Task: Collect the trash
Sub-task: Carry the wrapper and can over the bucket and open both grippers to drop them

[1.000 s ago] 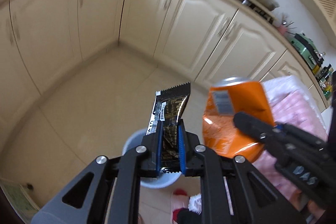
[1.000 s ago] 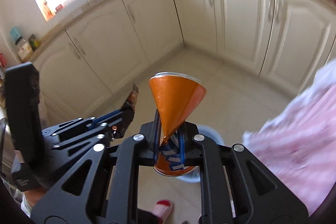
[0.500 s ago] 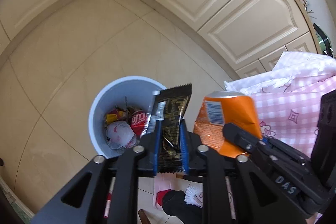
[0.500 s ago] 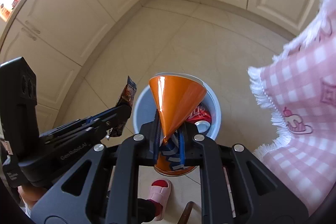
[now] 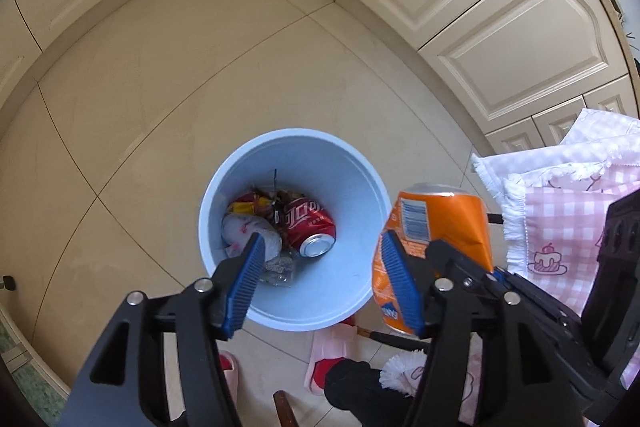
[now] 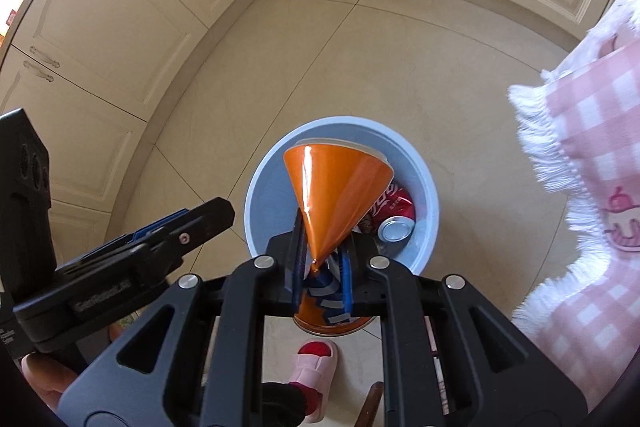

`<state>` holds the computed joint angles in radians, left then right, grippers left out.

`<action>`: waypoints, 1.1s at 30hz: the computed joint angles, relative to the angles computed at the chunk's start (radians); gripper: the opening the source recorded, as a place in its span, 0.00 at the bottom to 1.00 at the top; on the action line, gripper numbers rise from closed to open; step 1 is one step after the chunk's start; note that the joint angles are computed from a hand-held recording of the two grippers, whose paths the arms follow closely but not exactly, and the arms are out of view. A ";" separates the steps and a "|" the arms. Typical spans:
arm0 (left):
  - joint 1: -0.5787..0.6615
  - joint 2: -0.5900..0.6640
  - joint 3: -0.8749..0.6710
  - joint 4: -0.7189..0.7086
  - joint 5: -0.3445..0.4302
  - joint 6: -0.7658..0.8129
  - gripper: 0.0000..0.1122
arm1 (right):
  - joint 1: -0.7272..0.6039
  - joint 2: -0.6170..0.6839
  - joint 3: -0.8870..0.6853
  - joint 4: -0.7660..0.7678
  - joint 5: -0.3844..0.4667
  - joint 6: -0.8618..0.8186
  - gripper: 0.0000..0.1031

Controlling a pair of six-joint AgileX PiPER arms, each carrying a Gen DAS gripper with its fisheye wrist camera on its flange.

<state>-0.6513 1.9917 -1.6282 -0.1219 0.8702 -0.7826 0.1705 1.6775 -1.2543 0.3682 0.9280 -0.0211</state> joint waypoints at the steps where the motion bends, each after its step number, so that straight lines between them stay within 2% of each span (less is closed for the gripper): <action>1: 0.001 -0.001 0.000 0.009 0.010 -0.005 0.53 | -0.010 0.004 0.010 0.010 -0.007 -0.019 0.14; 5: 0.016 -0.011 0.020 0.019 0.042 -0.017 0.55 | 0.011 0.032 0.013 0.016 -0.031 -0.012 0.14; 13: 0.044 -0.057 0.078 0.017 0.027 -0.028 0.55 | 0.008 0.084 -0.002 0.048 -0.058 -0.037 0.16; 20: 0.051 -0.074 0.095 0.030 0.018 -0.055 0.56 | 0.008 0.094 -0.019 0.067 -0.036 -0.039 0.17; 27: 0.014 -0.125 0.123 0.112 0.039 -0.109 0.56 | 0.039 0.028 -0.027 -0.009 -0.005 0.017 0.17; 31: -0.020 -0.218 0.176 0.143 0.015 -0.169 0.56 | 0.076 -0.059 -0.049 -0.091 0.044 0.069 0.17; 33: -0.050 -0.258 0.171 0.186 0.041 -0.215 0.56 | 0.092 -0.116 -0.060 -0.127 0.078 0.084 0.17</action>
<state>-0.7012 1.7337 -1.4576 0.0640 0.9112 -0.9974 0.2621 1.5615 -1.3141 0.2410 1.0057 0.0626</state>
